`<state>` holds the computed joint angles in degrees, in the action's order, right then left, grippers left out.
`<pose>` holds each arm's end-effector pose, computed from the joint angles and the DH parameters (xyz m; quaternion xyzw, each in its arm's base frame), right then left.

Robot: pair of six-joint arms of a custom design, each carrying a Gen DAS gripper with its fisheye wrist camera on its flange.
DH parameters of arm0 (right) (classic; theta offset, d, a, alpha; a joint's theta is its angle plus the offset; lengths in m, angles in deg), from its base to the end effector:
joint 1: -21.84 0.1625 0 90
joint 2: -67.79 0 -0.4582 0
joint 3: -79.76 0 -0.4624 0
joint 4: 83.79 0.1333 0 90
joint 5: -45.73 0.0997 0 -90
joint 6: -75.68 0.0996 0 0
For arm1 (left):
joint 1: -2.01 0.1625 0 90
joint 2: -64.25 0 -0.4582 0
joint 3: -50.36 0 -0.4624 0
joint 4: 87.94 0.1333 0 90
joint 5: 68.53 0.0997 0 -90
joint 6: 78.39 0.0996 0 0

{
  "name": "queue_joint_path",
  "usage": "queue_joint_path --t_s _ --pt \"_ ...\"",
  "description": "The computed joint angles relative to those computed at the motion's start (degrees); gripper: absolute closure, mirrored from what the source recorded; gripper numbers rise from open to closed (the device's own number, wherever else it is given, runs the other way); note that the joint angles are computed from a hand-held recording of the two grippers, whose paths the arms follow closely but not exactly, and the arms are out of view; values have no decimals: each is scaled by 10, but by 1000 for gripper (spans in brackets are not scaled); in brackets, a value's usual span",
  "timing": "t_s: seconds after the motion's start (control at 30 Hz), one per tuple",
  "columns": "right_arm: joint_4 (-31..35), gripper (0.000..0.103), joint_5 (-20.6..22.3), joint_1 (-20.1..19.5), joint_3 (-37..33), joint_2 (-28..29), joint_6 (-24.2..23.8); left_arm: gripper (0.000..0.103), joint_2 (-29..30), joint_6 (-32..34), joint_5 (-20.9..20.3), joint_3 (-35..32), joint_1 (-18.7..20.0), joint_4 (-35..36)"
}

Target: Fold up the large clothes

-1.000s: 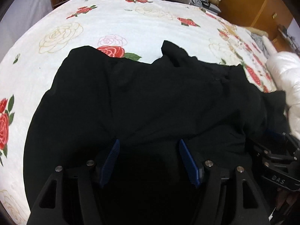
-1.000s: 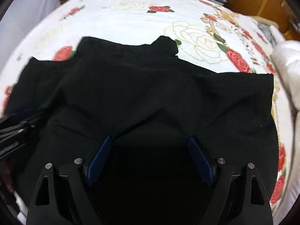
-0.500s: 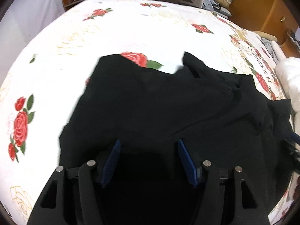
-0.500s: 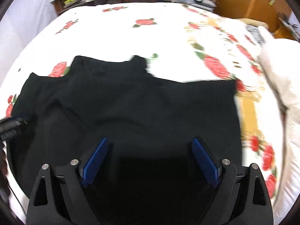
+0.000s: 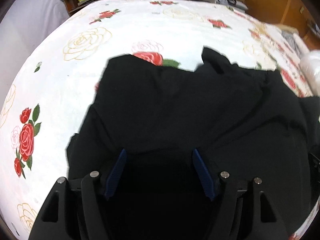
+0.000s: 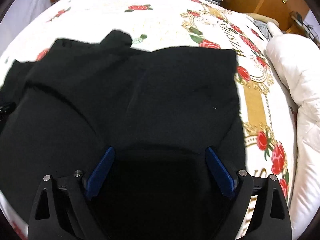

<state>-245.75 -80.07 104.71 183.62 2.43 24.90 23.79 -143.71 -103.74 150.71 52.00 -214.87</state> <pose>-0.0100 -0.6847 0.2787 0.2567 -0.8789 0.0972 0.3902 -0.2535 -0.6359 -0.0319 -0.1013 0.8690 -0.2514 0.4140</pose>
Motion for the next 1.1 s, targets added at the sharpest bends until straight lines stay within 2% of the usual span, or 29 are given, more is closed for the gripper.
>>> queue_joint_path --t_s 0.1,0.23,0.3,0.43,0.5,0.63,0.73,0.8,0.87,0.9,0.97,1.03,1.07,1.1 --pt "17 11 47 -10 18 -53 4 32 -14 14 9 17 -5 -8" --pt "7 11 11 -26 31 -53 -28 32 -10 32 17 20 -10 6" --pt "0 9 23 -36 35 -51 -29 30 -9 37 15 20 -14 -1" --pt "10 9 21 -28 34 -62 -45 25 -35 75 -8 56 -22 -68" --pt "11 9 42 -33 38 -81 -48 23 -51 88 -7 71 -29 -64" --pt "80 9 72 -52 20 -106 -14 10 -81 75 -12 95 -32 -40" --pt "137 9 73 -63 -2 -108 5 10 -107 63 -51 120 -22 -42" --pt "220 9 105 -79 -25 -115 66 9 -123 44 -79 137 -9 -43" --pt "264 9 131 -93 -44 -113 102 3 -132 51 -100 155 1 -80" --pt "282 9 141 -98 -47 -114 107 0 -131 57 -95 160 2 -92" --pt "319 6 143 -104 -63 -100 118 0 -124 72 -102 161 5 -118" --pt "330 1 154 -110 -71 -91 118 0 -114 98 -137 160 14 -157" --pt "343 1 166 -116 -77 -84 128 0 -105 117 -150 153 16 -165" --pt "363 1 182 -121 -85 -80 143 0 -96 130 -146 146 17 -161"
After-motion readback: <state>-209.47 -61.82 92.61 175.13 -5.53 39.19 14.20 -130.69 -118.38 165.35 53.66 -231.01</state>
